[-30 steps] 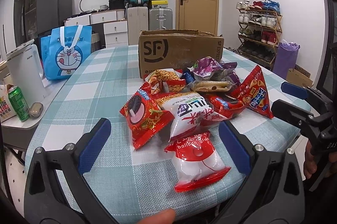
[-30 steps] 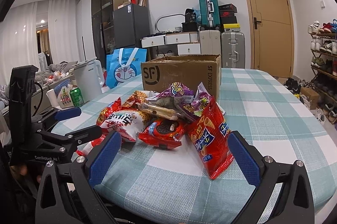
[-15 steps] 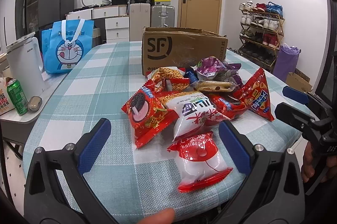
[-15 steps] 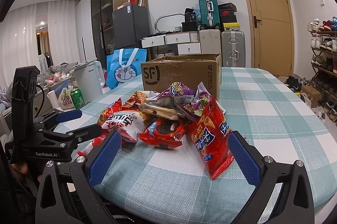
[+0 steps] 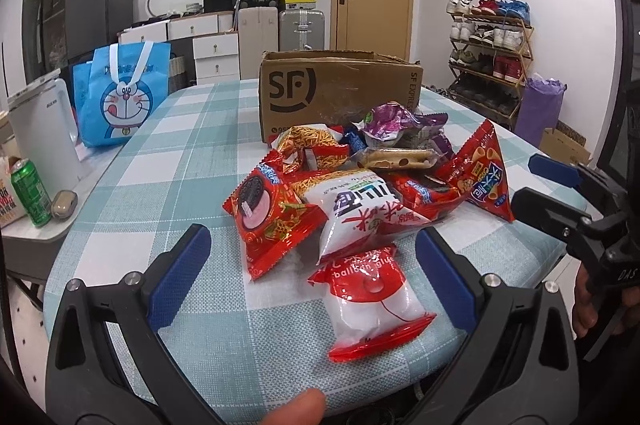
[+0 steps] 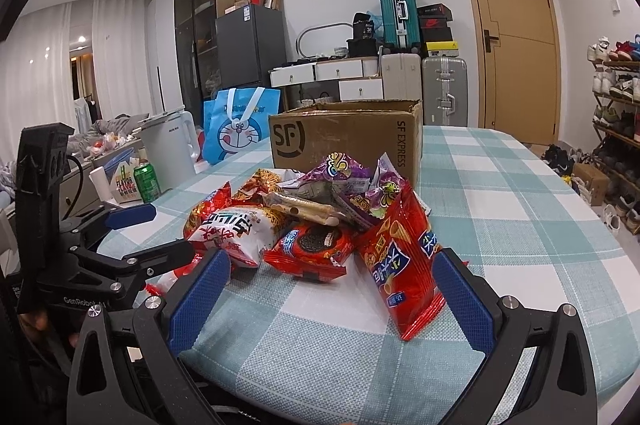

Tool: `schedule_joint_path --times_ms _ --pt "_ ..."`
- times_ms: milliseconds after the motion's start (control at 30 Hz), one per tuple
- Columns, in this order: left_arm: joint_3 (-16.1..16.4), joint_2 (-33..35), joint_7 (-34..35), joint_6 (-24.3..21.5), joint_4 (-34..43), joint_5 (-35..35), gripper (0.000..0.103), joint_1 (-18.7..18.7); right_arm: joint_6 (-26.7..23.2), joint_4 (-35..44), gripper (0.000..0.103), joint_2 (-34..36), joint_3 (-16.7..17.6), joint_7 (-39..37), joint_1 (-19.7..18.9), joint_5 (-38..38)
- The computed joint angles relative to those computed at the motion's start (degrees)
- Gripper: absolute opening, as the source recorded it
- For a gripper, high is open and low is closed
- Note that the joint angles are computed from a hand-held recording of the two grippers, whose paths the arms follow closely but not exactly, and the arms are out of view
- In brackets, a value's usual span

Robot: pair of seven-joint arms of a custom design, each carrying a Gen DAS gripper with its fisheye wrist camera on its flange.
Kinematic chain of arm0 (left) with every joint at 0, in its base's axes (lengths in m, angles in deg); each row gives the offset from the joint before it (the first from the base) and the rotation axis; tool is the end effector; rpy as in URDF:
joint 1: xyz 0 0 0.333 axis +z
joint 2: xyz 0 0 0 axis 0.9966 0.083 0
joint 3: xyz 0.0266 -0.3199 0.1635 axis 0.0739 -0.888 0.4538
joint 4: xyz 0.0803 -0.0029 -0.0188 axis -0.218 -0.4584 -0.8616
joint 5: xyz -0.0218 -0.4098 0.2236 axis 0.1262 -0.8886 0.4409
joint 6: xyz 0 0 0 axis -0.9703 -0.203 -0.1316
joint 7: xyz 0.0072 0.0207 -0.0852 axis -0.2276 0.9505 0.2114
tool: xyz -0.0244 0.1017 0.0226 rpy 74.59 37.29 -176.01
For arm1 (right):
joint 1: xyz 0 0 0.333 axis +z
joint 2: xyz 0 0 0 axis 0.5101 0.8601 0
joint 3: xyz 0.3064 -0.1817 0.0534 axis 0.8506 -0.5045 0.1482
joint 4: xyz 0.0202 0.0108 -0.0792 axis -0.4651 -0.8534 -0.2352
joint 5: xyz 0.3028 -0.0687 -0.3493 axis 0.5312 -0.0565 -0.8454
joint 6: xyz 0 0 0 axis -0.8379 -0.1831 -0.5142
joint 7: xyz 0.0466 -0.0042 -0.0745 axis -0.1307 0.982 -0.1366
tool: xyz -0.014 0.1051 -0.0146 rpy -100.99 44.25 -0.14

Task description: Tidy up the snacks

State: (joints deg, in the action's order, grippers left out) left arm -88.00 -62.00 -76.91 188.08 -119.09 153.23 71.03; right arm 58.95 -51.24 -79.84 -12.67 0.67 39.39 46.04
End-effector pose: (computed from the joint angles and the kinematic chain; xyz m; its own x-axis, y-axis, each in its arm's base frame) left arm 0.5554 -0.3063 0.4350 0.1559 -0.9877 0.0130 -0.4804 -0.0874 -0.8727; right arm 0.6356 0.0908 0.4422 0.6574 -0.7425 -0.1287 -0.3940 -0.1931 -0.8986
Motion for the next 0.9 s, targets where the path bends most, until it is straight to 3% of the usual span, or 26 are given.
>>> schedule_joint_path --times_ms 400,567,900 --pt "0.6 0.6 3.7 3.4 0.4 -3.5 0.102 0.6 0.9 1.3 0.103 1.6 0.3 3.8 -0.2 -2.7" --pt "0.9 1.5 6.3 4.6 0.8 -6.6 0.102 0.8 4.1 1.9 0.103 2.3 0.8 4.8 0.2 -4.3" --pt "1.3 2.1 4.9 3.2 1.7 -6.5 0.102 0.7 6.2 3.9 0.103 4.4 1.0 11.7 -0.2 -10.4"
